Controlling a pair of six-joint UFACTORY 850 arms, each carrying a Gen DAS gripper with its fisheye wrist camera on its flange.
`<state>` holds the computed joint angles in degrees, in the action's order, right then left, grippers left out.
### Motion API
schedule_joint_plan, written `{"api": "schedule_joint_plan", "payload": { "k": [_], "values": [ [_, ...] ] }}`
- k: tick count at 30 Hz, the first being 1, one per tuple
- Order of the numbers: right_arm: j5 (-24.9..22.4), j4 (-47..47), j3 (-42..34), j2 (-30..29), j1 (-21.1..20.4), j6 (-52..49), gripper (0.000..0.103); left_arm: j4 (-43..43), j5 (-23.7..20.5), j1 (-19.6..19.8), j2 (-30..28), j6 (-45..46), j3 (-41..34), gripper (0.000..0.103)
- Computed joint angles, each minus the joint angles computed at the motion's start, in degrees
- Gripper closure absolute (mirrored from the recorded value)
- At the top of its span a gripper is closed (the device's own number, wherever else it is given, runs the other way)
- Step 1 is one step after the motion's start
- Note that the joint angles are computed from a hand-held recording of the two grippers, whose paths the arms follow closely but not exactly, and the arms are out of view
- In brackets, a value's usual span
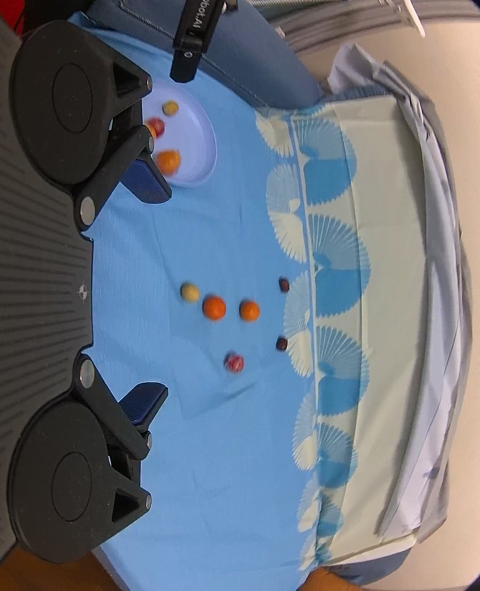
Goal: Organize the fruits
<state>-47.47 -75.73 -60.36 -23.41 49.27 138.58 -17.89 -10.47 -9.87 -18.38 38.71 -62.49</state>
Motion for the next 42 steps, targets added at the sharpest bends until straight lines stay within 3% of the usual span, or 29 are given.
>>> {"api": "schedule_joint_plan", "payload": {
  "k": [7, 16, 19, 24, 30, 35, 39, 42],
  "values": [
    [-1.65, 0.7, 2.38, -0.09, -3.18, 1.5, 0.001, 8.51, -2.0, -4.19, -4.93, -7.42, -4.25, 0.0],
    [-0.7, -2.48, 5.25, -0.97, -10.24, 3.87, 0.001, 5.52, -5.02, -9.43, -14.69, -5.61, -14.76, 0.0],
    [2.94, -7.84, 5.33, -2.94, -14.13, -0.19, 0.001, 6.66, -5.94, -11.32, -19.67, -7.09, -20.31, 0.0],
    [7.27, -12.67, 2.46, -8.13, -20.12, -1.43, 0.001, 7.84, -11.44, -13.66, -30.92, -7.75, -34.27, 0.0],
    [6.95, -27.03, -1.42, -15.17, -24.6, 3.35, 0.001, 12.07, -20.48, -14.99, -44.81, -9.48, -52.92, 0.0],
    [10.98, -42.28, -4.3, -19.22, -28.6, 11.45, 0.001, 12.53, -23.68, -15.08, -50.54, -4.57, -60.67, 0.0],
    [13.41, -48.81, -5.65, -21.99, -29.94, 16.22, 0.001, 9.42, -33.01, -14.8, -57.22, -2.42, -71.46, 0.0],
    [13.22, -49.99, -5.27, -21.82, -29.98, 18.12, 0.001, 9.29, -30.04, -15.0, -55.81, -1.92, -68.26, 0.0]
  ]
}}
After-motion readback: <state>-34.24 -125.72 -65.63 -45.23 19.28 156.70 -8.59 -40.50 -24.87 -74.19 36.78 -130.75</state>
